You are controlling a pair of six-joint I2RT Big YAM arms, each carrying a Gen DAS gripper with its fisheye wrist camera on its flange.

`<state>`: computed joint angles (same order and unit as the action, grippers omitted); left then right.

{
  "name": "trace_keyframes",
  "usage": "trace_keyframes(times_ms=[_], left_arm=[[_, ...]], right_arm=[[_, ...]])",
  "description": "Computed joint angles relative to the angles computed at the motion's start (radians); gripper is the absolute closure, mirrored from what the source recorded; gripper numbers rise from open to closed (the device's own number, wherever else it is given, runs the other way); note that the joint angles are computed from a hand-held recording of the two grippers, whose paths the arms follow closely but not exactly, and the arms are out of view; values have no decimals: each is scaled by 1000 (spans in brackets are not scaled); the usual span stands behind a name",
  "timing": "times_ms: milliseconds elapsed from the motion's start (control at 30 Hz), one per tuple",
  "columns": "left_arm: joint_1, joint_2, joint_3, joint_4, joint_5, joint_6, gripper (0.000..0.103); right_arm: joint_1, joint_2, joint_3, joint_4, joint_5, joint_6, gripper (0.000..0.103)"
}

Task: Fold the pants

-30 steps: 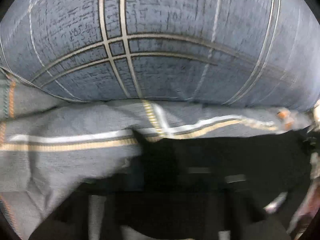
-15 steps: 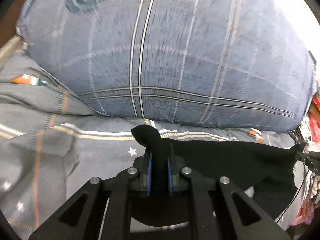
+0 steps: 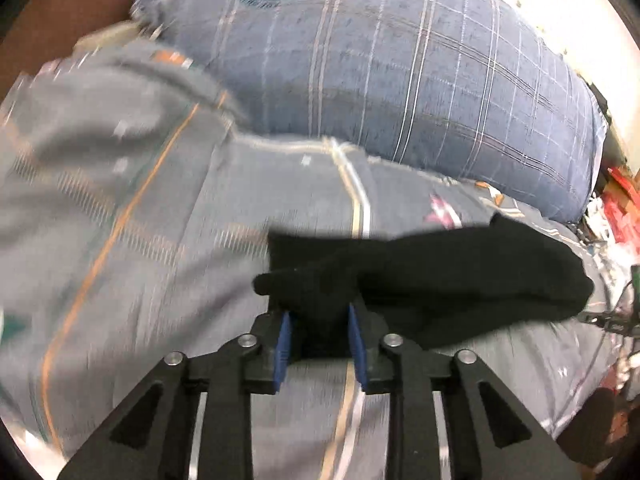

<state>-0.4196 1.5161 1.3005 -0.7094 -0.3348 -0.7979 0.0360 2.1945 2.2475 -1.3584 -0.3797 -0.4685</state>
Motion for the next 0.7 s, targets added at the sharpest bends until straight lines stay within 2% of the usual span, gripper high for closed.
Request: trace_keyframes(times_ms=[67,167,233,300,367,433,467,500,533,633,700], left_arm=[[-14,-52,-59,18,6,-62,66],[-32,-109,-112,0,-41,-146,66],[-21,-163,-171,41,-11,-200,60],[7,-215,-238,124,66,-271,44],[45,-258,-316,259,175,-356,43],[76,-283,-377,398,246,-438,41],[94,-294,-402,453,270,-472,37],[114,-296,-410,479,283,-488,32],[128,-287,-395,474,283,-481,29],[154,-227,-298,347,266,-360,28],[173,-168,-235,311,307,-270,28]], right_arm=[[-16,-34,-75,44,7,31,101],[-31,-82,-158,106,11,57,100],[-34,-105,-189,129,1,76,95],[-34,-116,-201,141,-12,98,88],[-30,-127,-218,158,-27,116,79],[-26,-136,-235,164,-40,121,79],[-23,-138,-241,164,-46,119,79],[-18,-141,-249,164,-49,118,79],[-12,-146,-259,166,-52,117,79],[5,-155,-277,164,-63,101,78],[19,-157,-275,160,-69,88,78]])
